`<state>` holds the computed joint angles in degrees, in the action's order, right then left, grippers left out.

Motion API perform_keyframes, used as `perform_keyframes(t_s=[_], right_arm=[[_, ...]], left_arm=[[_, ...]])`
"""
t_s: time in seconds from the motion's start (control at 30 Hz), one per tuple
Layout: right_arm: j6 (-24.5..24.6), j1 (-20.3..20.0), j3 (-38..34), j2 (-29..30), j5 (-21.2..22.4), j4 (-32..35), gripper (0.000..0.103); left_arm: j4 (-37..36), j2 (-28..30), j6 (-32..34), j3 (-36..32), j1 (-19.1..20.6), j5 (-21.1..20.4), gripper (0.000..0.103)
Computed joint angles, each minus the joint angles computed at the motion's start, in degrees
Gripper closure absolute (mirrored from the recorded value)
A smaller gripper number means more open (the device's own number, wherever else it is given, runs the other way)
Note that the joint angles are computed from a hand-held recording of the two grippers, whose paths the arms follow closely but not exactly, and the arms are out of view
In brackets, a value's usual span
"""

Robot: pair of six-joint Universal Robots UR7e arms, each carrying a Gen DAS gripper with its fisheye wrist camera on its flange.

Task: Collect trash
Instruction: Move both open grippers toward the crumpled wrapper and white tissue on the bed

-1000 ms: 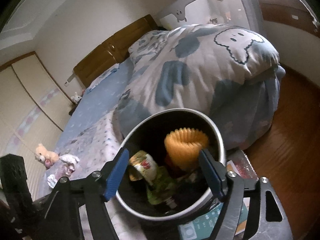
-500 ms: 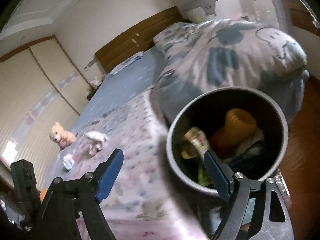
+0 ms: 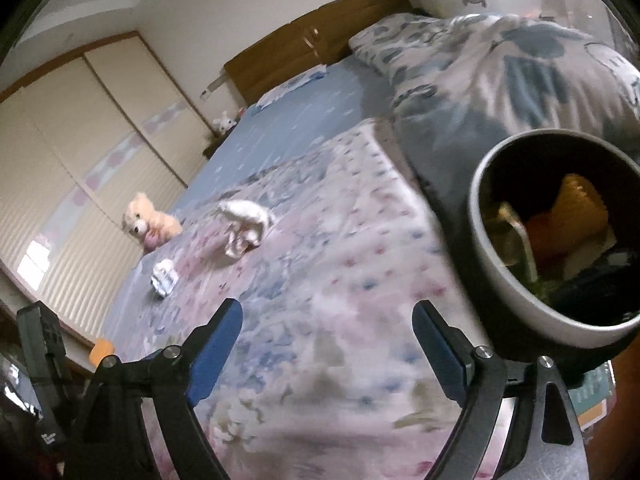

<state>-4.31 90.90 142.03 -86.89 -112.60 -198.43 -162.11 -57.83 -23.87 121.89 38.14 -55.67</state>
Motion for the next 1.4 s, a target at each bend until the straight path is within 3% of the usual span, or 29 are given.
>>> perform_keyframes(t_s=[0.8,1.4], right_arm=[[-2.1,4.3,-8.9,13.5,-1.1,2.8,0.014],[-4.8,3.5,-19.9,21.6,-0.7,7.2,0.014]], left_arm=[[1.6,-1.3,0.8,-1.5,6.4,6.6,0.036],[1.5,5.0,7.9,-13.9,12.3,10.1,0.031]])
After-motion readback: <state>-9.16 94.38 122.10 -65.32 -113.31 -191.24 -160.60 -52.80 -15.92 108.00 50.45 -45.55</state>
